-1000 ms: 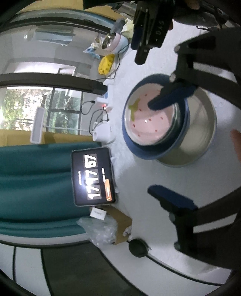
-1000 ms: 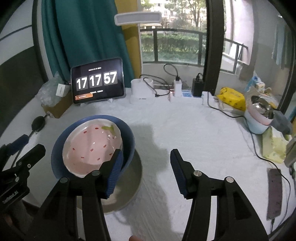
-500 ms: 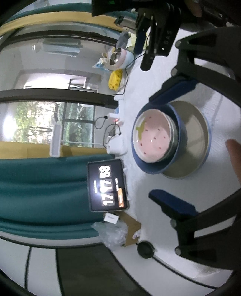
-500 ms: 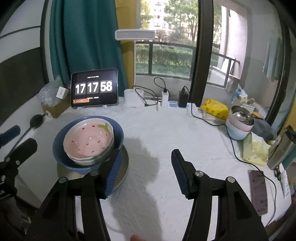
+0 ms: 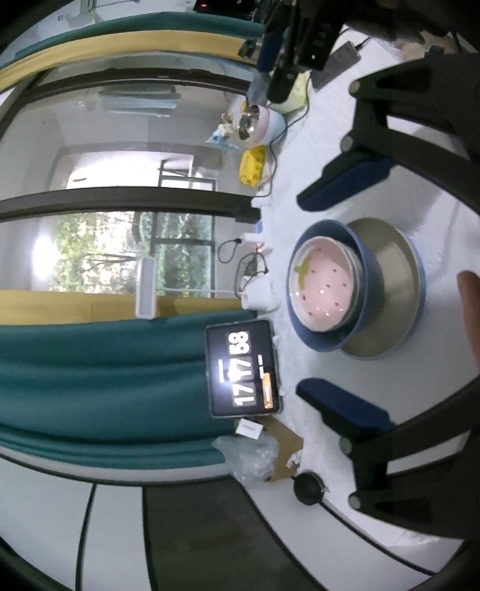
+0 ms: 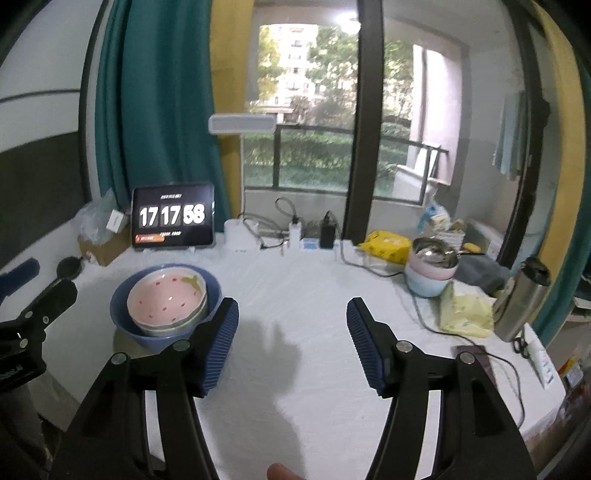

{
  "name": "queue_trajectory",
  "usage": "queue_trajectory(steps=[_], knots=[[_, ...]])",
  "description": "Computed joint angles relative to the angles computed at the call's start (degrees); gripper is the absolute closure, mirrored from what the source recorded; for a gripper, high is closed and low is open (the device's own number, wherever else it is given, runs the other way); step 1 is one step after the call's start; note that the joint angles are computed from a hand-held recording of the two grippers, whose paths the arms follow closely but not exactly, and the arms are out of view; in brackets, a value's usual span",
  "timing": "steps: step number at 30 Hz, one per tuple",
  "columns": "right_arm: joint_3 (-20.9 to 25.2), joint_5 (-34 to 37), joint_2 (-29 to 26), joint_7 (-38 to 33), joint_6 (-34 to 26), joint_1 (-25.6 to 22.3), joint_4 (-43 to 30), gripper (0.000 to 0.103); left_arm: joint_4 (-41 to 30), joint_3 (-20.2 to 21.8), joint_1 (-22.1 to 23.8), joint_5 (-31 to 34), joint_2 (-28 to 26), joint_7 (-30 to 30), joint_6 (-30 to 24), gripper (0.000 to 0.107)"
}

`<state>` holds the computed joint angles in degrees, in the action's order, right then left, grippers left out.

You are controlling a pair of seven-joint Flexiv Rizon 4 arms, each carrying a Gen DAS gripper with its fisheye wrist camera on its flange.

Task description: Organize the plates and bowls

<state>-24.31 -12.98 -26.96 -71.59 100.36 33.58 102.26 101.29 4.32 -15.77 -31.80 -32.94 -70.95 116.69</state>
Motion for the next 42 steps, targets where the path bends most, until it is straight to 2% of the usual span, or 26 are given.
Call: queue_trajectory(steps=[4,9,18,42], knots=[[-4.62,1.91,0.85,-0.28,1.97,3.36,1.66,0.038,-0.10,-1.59,1.15,2.26,0.53,-1.13,1.82,0.014],[-7.24,5.21,1.69,-2.21,3.03,5.40,2.71,0.038,-0.70,-2.33,1.43,3.58,0.68,-1.02,1.43,0.014],[-8.01,7.60,1.94,-4.00,2.59,6.06,2.77,0.038,-1.15,-2.51,1.13,4.59,0.73,-1.10,1.47,0.014],[-8.09,7.38,1.28,-3.31,2.25,5.77,2.04,0.038,-1.32,-3.00,1.27,5.30,0.69,-1.70,2.32,0.014]])
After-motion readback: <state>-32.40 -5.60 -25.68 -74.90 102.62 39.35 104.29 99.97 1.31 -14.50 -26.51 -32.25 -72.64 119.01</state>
